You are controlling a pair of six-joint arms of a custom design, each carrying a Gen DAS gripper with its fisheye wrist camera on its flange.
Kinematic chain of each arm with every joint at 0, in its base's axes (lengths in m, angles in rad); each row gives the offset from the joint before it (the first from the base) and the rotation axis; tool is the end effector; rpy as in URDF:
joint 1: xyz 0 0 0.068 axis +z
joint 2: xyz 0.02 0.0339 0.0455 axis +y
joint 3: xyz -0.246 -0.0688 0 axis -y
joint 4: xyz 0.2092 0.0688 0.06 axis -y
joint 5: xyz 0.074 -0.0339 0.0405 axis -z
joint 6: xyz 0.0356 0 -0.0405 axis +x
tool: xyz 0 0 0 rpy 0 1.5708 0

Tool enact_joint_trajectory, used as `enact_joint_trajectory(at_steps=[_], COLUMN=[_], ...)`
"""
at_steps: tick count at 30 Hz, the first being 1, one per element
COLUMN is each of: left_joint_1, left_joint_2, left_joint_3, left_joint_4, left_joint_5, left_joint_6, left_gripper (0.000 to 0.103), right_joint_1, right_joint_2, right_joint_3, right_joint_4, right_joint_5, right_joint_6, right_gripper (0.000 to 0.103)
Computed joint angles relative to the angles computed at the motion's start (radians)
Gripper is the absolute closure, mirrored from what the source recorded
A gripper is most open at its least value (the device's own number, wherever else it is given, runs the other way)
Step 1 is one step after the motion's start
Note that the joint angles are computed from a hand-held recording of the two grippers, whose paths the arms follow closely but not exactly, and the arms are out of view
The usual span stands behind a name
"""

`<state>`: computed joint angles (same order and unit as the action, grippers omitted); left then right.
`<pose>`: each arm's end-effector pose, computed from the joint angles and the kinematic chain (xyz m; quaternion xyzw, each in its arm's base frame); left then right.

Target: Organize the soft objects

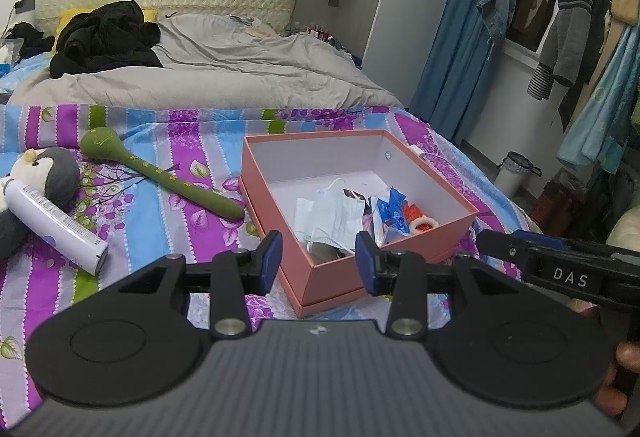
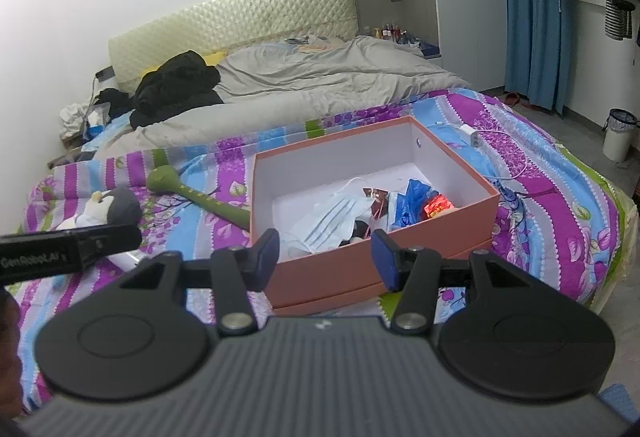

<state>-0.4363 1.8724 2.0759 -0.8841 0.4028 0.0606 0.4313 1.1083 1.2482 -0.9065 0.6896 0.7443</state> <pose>0.3284 -0.1685 0.3823 0.3009 0.8360 -0.2562 0.3807 0.1749 0.0556 0.3519 0.2657 0.8349 -0.0546 0.4790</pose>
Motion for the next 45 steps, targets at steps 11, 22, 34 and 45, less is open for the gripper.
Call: enact_joint_trajectory(at_steps=[11, 22, 34, 45], left_joint_1=[-0.006, -0.007, -0.015, -0.016], left_joint_2=[0.009, -0.002, -0.006, 0.002], left_joint_3=[0.008, -0.016, -0.017, -0.005], left_joint_4=[-0.004, 0.024, 0.042, 0.026], left_joint_5=[-0.001, -0.005, -0.045, -0.084], left_joint_6=[0.007, 0.001, -0.006, -0.004], left_gripper=[0.055, 0.017, 0.001, 0.001], right_joint_1=[-0.008, -0.001, 0.000, 0.008], right_joint_2=[0.002, -0.014, -0.004, -0.001], right_joint_3=[-0.007, -0.025, -0.026, -0.027], right_joint_4=[-0.006, -0.010, -0.019, -0.024], right_joint_5=[0.010, 0.047, 0.083, 0.089], right_joint_6=[0.003, -0.002, 0.011, 0.018], right_gripper=[0.049, 0.019, 0.000, 0.000])
